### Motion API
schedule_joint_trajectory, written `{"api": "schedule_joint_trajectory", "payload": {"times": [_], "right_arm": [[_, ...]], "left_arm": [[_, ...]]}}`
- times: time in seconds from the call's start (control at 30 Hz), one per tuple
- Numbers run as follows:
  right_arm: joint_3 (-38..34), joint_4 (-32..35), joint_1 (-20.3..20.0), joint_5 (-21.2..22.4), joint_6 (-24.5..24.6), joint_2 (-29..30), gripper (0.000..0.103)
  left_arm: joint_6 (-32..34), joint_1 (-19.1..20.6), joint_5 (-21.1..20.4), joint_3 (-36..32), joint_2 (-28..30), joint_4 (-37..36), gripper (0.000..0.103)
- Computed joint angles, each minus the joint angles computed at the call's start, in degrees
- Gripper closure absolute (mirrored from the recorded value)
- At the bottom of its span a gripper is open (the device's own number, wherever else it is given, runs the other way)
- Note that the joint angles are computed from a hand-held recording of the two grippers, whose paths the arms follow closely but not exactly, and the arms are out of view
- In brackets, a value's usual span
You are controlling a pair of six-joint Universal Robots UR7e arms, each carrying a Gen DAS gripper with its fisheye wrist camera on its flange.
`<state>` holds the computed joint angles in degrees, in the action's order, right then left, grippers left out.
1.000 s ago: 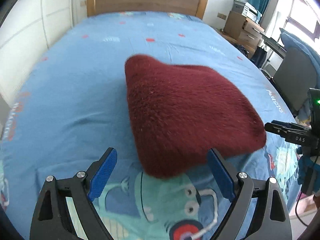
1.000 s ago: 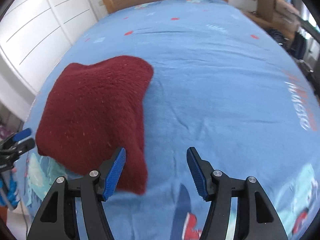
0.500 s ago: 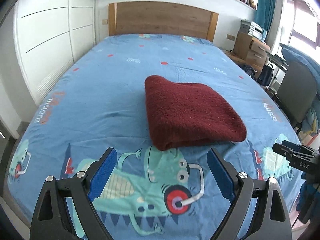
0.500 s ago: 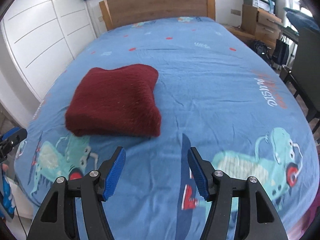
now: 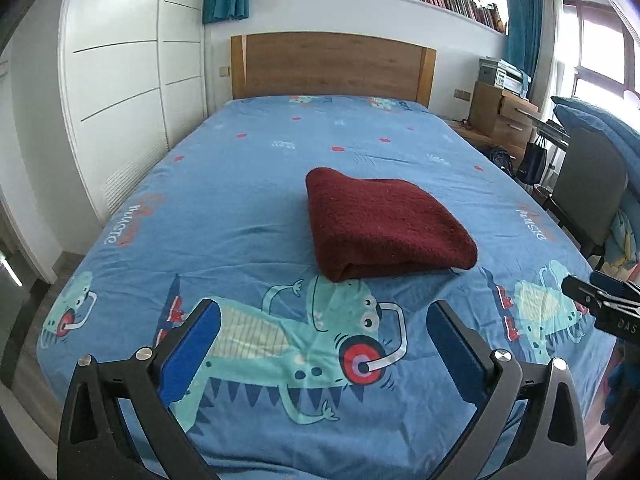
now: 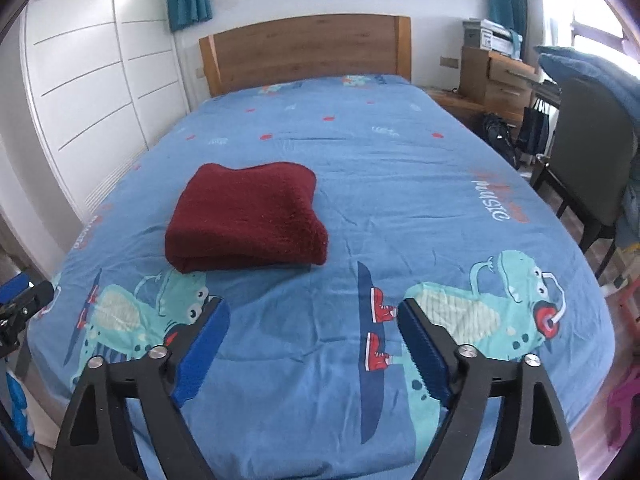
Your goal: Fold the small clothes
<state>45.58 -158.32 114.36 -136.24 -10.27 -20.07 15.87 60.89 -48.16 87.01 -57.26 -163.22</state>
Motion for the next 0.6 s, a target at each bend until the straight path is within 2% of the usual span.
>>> {"api": "schedule_joint_trajectory", "payload": {"times": [0.03,0.07,0.3,0.6], "right_arm": [[0.76,-0.9,0.25,-0.42,-0.23,-0.21,0.002],[1.38,-1.61,0.47,-0.74,-0.4,-0.36,0.0],[5.27,-5.54,1.53,-2.13,-0.83,-1.23,0.0],[6.62,-9.12,2.31,-3.36,-3.0,-1.06,0.0]], "left_arm": [[0.28,-0.14,0.27,0.49,-0.23,-0.46,0.001],[0.42,-0.26,0.5,0.85,-0.42,-0.7,0.001],[1.81,-1.03,2.11,3.56,-1.07,-4.75,0.001],[5.41,-2.43,5.53,6.02,-0.3,-11.65,0.001]]}}
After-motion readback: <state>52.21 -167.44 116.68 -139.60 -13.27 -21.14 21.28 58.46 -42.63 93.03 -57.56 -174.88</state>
